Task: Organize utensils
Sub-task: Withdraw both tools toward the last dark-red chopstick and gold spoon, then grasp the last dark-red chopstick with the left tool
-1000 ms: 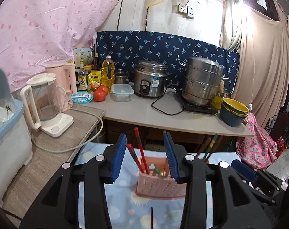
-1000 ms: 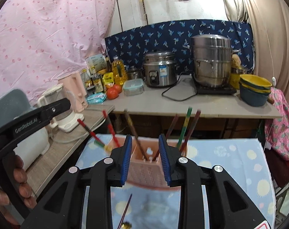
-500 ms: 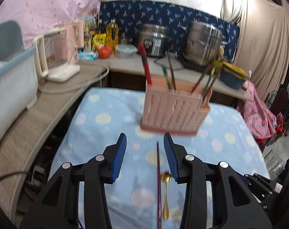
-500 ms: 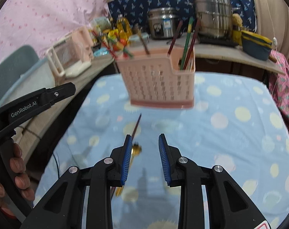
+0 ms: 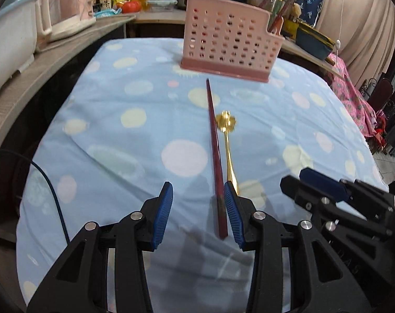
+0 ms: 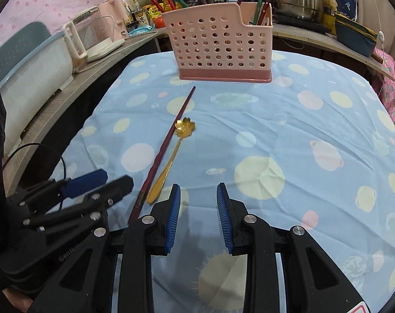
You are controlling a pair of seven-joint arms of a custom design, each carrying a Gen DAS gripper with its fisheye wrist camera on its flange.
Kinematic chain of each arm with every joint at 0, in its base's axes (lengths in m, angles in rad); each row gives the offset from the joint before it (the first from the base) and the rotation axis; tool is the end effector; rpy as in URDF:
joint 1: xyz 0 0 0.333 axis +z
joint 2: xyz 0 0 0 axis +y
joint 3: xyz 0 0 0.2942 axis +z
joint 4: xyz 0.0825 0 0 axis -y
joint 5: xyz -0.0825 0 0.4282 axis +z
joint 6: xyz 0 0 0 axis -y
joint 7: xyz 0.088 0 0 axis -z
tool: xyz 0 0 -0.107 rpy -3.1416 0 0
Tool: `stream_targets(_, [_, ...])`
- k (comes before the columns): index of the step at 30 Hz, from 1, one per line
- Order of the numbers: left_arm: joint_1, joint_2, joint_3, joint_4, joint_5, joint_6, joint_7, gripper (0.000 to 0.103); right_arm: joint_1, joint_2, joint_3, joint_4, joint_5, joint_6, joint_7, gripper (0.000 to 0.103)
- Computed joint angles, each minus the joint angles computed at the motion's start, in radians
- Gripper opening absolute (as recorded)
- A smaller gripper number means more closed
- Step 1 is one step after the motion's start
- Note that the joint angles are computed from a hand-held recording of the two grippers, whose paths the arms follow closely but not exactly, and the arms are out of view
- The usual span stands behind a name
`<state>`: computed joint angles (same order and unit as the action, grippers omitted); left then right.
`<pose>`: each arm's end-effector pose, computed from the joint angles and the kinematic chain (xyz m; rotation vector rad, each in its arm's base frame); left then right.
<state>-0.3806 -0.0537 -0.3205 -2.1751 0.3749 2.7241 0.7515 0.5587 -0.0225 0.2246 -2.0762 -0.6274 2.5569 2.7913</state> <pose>0.4539 -0.4029 0.4351 -1.7537 2.1097 -0.8265 0.4336 0.4445 0.4491 -1.7946 1.7839 -0.4696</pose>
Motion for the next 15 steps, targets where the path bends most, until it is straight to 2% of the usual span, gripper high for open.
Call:
stream_targets(4, [-0.006,-0.001,0.001,-0.016,-0.048,0.001,0.028,0.039,0.000,0.005,-0.001,0.001,0.009,-0.003,-0.006,0.028])
stream_targets(15, [-0.013,0.016,-0.001,-0.006,-0.050,0.007,0.042,0.039,0.003,0.010,-0.006,0.003,0.014,-0.003,-0.005,0.028])
